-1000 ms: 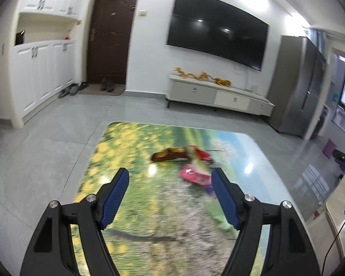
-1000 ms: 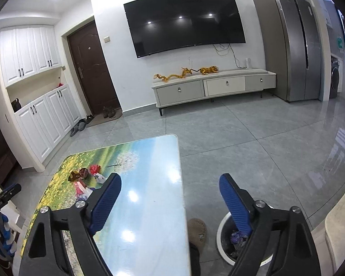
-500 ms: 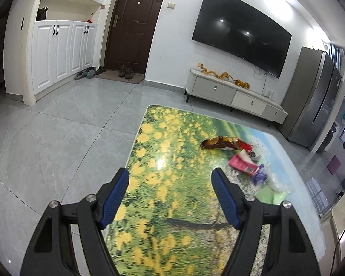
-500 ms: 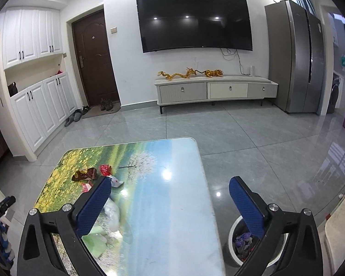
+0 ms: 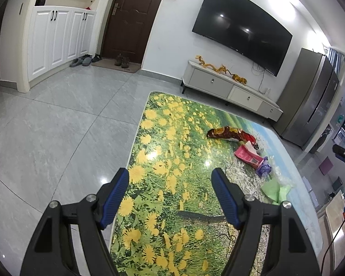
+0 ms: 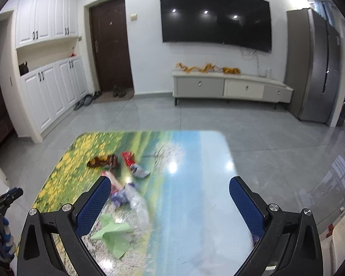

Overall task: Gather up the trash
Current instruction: 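Move both tools back toward the remaining trash on the table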

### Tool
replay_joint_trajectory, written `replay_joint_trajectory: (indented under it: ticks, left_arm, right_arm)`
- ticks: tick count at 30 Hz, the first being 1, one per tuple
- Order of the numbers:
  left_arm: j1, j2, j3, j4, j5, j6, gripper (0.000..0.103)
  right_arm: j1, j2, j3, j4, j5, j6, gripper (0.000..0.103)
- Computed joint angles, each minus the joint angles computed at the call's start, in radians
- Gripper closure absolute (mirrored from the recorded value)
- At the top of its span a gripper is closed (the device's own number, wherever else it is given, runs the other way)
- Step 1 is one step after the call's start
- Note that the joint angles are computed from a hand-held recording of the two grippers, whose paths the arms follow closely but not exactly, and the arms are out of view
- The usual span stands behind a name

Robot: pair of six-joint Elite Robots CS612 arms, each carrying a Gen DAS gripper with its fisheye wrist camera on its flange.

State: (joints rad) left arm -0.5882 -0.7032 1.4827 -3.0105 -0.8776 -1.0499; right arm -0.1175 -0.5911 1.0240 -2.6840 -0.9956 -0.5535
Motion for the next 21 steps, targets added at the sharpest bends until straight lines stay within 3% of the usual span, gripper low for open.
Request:
replay_joint_trajectory:
  ticks: [9,14,18,21]
  left_arm:
    - [0.014,0.037,-0.067,0.038,-0.089,0.037,0.031]
    - [0.018,0.075,-0.135,0.006,-0.177,0.133,0.031]
    - [0.021,0.118,-0.215,-0.033,-0.289,0.246,0.031]
    - [0.029,0.155,-0.287,-0.032,-0.395,0.295,0.031]
  right_arm:
    - [0.014,0.036,-0.054,0.153,-0.031,-0.073,0.0]
    - [0.019,0.073,-0.117,0.275,-0.022,-0.111,0.0]
    - [0.024,0.103,-0.173,0.378,-0.004,-0.167,0.01]
    - [0.032,0.128,-0.219,0.453,-0.001,-0.219,0.023]
